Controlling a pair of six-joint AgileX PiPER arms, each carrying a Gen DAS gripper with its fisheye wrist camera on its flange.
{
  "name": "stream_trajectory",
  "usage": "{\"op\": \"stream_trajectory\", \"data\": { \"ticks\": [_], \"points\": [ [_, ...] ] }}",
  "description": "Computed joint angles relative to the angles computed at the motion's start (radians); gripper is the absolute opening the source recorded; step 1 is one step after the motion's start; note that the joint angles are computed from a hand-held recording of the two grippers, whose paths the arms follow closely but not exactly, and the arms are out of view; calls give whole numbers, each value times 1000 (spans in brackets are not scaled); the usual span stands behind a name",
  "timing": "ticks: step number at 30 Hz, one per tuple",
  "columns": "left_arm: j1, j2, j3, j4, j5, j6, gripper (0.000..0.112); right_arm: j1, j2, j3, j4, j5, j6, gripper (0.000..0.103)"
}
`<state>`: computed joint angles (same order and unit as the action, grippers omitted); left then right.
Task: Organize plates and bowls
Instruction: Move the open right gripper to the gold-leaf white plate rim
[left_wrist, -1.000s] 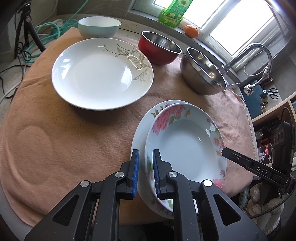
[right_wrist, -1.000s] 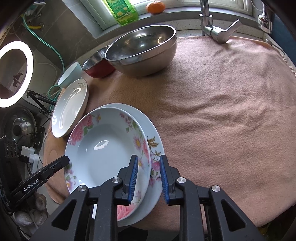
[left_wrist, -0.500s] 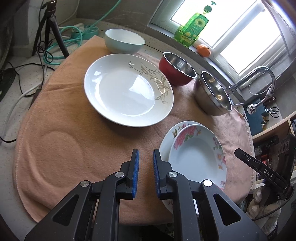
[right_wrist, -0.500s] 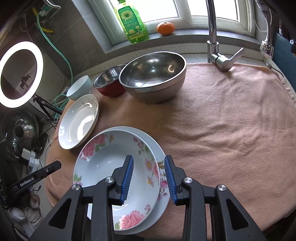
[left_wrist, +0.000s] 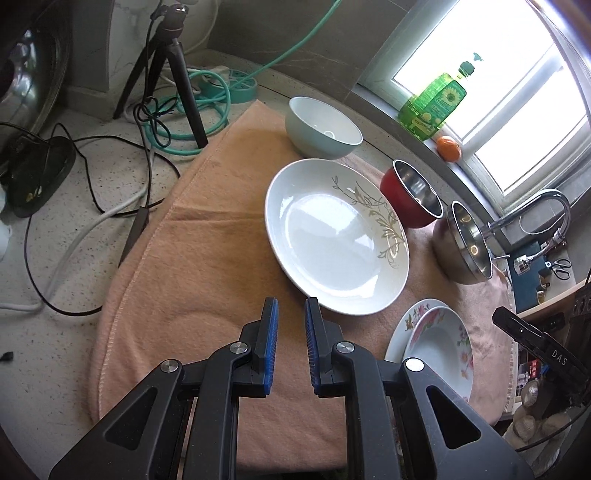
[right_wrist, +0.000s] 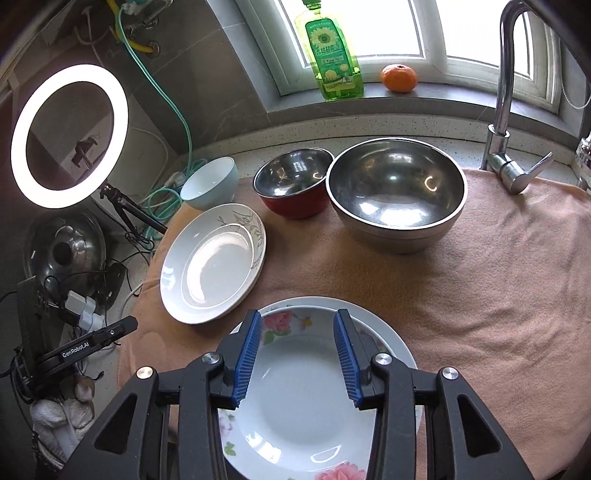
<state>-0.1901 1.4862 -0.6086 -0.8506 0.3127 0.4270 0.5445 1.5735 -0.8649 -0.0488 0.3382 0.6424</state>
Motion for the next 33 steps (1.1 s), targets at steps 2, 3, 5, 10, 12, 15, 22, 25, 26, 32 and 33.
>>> {"op": "stream_trajectory", "data": {
  "ticks": [2, 3, 5, 10, 12, 15, 22, 25, 26, 32, 33],
  "points": [
    [30, 17, -14, -27, 9, 45, 13, -3, 39, -45, 19, 12, -23, 39],
    [41, 29, -23, -34, 12, 57, 13, -4, 60, -69, 26, 22, -31, 39],
    [66, 50, -40, -67, 22, 105, 13, -18, 94, -104, 103, 25, -105, 39],
    [99, 108, -107, -76, 48, 148, 13, -52, 177, -205, 266, 57, -248, 39],
    [105, 143, -141, -79, 54, 161, 13, -57, 216, -252, 280, 72, -266, 39],
    [118, 194, -186, -94, 58, 179, 13, -51, 279, -330, 237, 103, -225, 39],
    [110, 278, -257, -76, 27, 186, 13, -26, 407, -474, 109, 159, -130, 38],
    [105, 306, -286, -54, 29, 173, 13, -30, 445, -511, 109, 170, -130, 38],
    [104, 314, -294, -56, 31, 177, 13, -30, 454, -519, 100, 171, -123, 38],
    [97, 351, -333, -28, 41, 152, 13, -43, 495, -560, 109, 184, -136, 38],
    [94, 357, -340, -28, 43, 149, 13, -44, 500, -565, 112, 186, -139, 38]
  ]
}}
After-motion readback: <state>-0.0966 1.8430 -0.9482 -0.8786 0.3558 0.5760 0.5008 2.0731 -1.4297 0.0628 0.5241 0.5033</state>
